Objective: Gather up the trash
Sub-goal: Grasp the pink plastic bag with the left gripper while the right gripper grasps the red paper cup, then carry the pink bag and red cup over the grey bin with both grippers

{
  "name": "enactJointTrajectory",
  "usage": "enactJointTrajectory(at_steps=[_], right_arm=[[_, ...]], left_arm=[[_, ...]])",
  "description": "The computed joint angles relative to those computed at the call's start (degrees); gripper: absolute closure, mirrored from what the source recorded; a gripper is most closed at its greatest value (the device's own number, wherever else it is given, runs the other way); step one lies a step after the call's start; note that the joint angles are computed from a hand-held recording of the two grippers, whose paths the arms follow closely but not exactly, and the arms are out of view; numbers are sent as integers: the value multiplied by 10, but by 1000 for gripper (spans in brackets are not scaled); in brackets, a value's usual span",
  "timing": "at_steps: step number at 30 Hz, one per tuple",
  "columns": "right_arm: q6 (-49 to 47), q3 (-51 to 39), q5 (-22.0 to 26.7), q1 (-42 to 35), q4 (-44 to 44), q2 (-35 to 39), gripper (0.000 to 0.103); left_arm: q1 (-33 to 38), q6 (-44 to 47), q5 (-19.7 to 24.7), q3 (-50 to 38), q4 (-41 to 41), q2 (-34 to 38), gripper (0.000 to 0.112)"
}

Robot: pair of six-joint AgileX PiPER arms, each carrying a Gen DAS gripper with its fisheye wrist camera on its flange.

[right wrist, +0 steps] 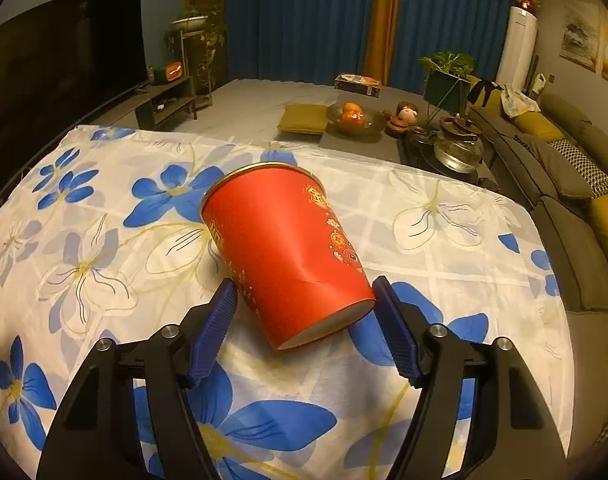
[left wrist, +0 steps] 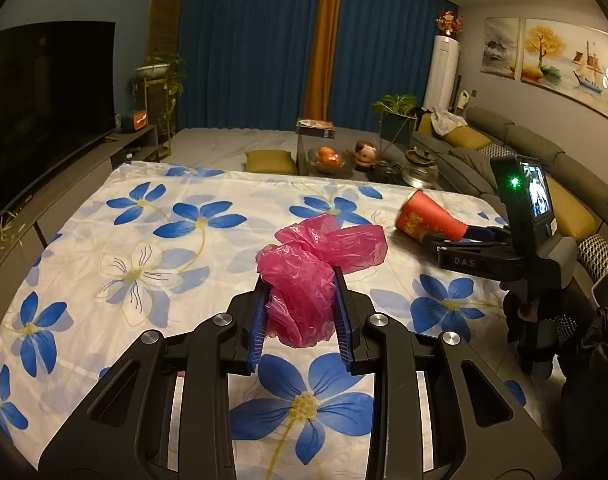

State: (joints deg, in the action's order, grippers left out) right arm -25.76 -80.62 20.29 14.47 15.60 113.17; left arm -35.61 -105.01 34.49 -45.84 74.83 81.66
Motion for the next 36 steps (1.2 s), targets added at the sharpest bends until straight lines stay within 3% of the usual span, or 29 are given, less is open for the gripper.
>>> enactJointTrajectory(at_steps=[5,10,22,29,34,36], right_arm=[[-21,16,-8,5,8,-9,42],[-89,63,-35,1,77,-40,43],[-416,278,-88,-25,434,-236,43],[-438,370,-57,-66,459,-383,43],[-433,412,17,-146,445,-482,43],[-457,427,67,-209,462,-521,43]], left_arm=[[1,1,-4,1,2,-1,84],[2,3,-8,-1,4,1,84],[-45,2,23,3,5,-14,84],[-132,20,90,-14,-26,-35,84],[-208,47,155,-55,-51,-37,84],[-238,54,178,-76,-55,-29,84]])
